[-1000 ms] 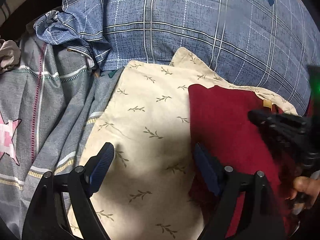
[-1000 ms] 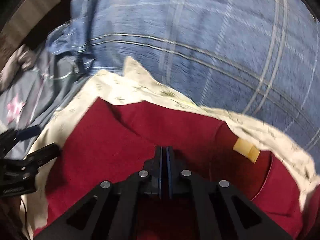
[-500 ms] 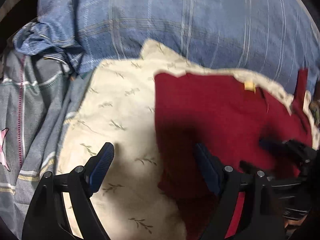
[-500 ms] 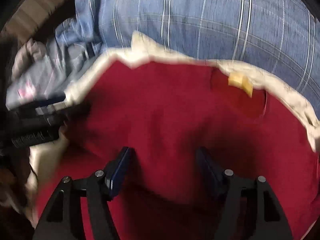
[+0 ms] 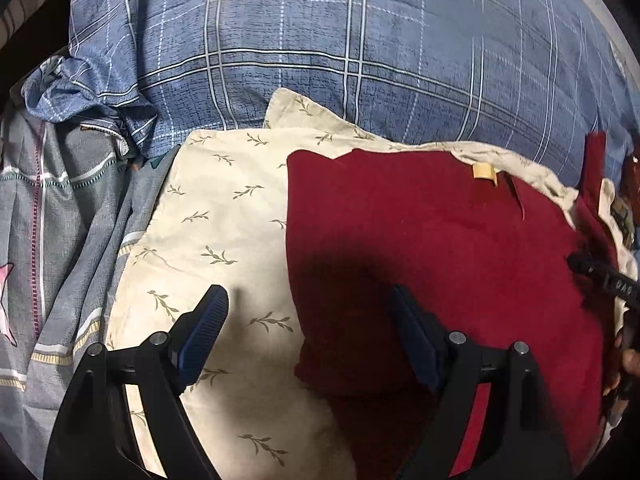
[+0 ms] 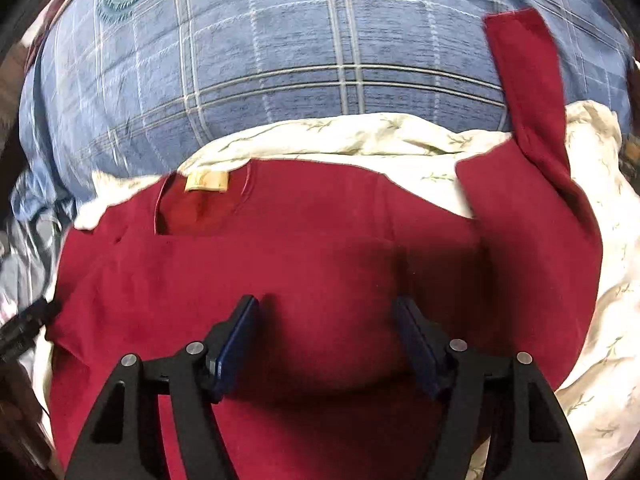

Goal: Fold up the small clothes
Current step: 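Move the right gripper to the sleeve nearest it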

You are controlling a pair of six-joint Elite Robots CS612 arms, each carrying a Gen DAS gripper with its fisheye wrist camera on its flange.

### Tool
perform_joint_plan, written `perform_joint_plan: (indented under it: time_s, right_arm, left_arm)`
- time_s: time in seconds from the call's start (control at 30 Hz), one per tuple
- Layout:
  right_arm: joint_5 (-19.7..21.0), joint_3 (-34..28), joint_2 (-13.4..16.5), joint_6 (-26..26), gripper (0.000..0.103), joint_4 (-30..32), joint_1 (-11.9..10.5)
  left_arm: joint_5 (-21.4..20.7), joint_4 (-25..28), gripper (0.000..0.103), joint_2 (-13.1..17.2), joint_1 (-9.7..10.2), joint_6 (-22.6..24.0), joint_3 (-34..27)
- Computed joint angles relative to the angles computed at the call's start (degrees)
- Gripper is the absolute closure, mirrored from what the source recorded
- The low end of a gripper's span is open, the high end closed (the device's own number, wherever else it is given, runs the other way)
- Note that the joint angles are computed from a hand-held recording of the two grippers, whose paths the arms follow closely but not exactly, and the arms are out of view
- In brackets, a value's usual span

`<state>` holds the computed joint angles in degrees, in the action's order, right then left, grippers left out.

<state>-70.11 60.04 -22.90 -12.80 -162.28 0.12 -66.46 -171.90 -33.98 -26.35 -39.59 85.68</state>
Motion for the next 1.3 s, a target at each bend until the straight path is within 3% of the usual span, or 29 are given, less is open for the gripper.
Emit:
perform_joint_plan:
  time_s: [0.07,0.23,0.33,0.4,0.5,0.67,0.77,0.83,0.9,1.0,1.13,1.2,1.3]
  right_arm:
    - [-1.7,1.2,-0.8,-1.8,0.031,-1.3,0.5]
    - [-0.6,3.4,-2.2,-3.6,0.031,-3.3,0.7]
    - [-3.9,1.8,-1.1,-2.7,0.03,-2.8,1.4]
    - [-4.3,1.0,-0.6,-2.6,0.03,-0.4,1.3]
    - [-5.2,1.8,-1.0,-3.8,0.03,-1.7,1.5]
    - [-2.1,3.9,-2.4,-3.1,0.029,-3.9,0.8]
    - [-4.9,4.3,-2.1,-2.9,0.023,-7.3,1.1]
    - [-5.9,3.2,-1.4,-2.3,0.023,-5.8,1.1]
    - [-4.3,1.5,-0.4,-0.3,0.023,-2.2,0.7]
    - [-2.1,1.0,0.4,2.3,0.017,-3.0,0.1]
    - [-0.9,1.9,-0.6,0.8,0.017,-3.0,-0.1]
    - [0.5,2.8,-1.2,1.0,0.017,-6.1,-0.7]
    - [-1.7,1.8,-1.0,3.9,0.015,-11.2,-1.6]
  left_arm:
    - [-0.2,0.5,0.021,-0.2,0.02,-0.3,0.1]
    - [0.4,-1.2,0.021,-0.6,0.04,-0.6,0.8]
    - [0.5,-1.4,0.021,-0.7,0.08,-0.8,0.9]
    - [0.8,-1.4,0.021,-0.7,0.05,-0.8,0.9]
    - [1.7,-1.5,0.021,-0.8,-0.06,-0.5,0.9]
    - [1.8,-2.7,0.021,-0.9,-0.09,-0.3,1.1]
    - [1.0,-3.1,0.021,-0.8,-0.01,-0.4,1.0]
    - [-0.1,-3.7,0.021,-0.6,0.13,-0.2,0.8]
    - [-1.5,-4.2,0.021,-0.4,0.32,0.1,0.5]
    - [-4.7,-2.9,0.021,0.2,0.71,1.1,-0.7]
    - [-4.2,0.6,0.02,0.9,0.53,1.9,-2.2]
    - [-4.6,0.8,0.019,1.0,0.66,1.3,-2.2]
    - [-5.3,0.7,0.018,0.8,0.85,0.3,-2.0]
